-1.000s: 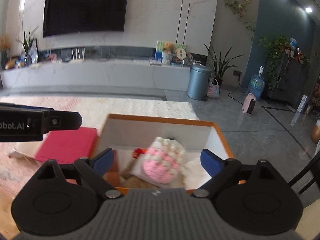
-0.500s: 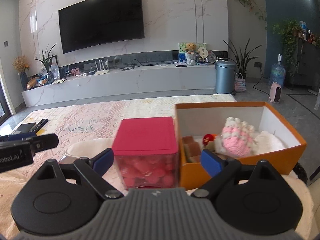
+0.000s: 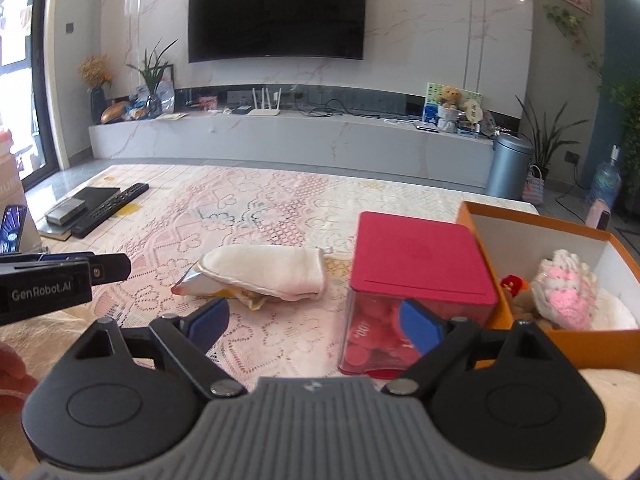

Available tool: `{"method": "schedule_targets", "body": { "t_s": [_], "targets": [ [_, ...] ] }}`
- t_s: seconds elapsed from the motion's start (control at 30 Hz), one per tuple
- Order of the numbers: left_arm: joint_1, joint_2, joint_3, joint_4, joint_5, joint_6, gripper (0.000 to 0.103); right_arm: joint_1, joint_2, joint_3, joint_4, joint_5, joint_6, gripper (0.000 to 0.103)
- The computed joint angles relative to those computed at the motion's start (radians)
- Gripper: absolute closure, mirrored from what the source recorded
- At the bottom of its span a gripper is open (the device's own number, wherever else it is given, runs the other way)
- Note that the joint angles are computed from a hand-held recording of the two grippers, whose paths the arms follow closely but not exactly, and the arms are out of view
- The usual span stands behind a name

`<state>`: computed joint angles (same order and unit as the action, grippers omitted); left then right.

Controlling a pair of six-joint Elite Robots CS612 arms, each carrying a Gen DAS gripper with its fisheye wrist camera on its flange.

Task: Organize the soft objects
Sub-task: 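Move both tools back toward the beige pad and snack bag, then grasp the beige oval pad with the right tool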

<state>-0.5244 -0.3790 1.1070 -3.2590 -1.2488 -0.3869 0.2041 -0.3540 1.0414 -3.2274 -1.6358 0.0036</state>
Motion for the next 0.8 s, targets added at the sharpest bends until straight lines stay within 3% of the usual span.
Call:
{"method": "schedule_targets", "body": {
  "t_s": [0.47, 0.8],
  "targets": [
    [0.059, 0.047, -0.157, 0.248, -0.157, 0.016, 0.061, 0.006, 0.122, -0.287, 0.226, 0.050, -0.166, 0.034],
    [0.092, 0.097, -0.250, 0.365, -0.274, -0.096, 0.061, 0.006, 0.246, -0.557, 0.466, 0.087, -0.295, 0.038]
  ]
}}
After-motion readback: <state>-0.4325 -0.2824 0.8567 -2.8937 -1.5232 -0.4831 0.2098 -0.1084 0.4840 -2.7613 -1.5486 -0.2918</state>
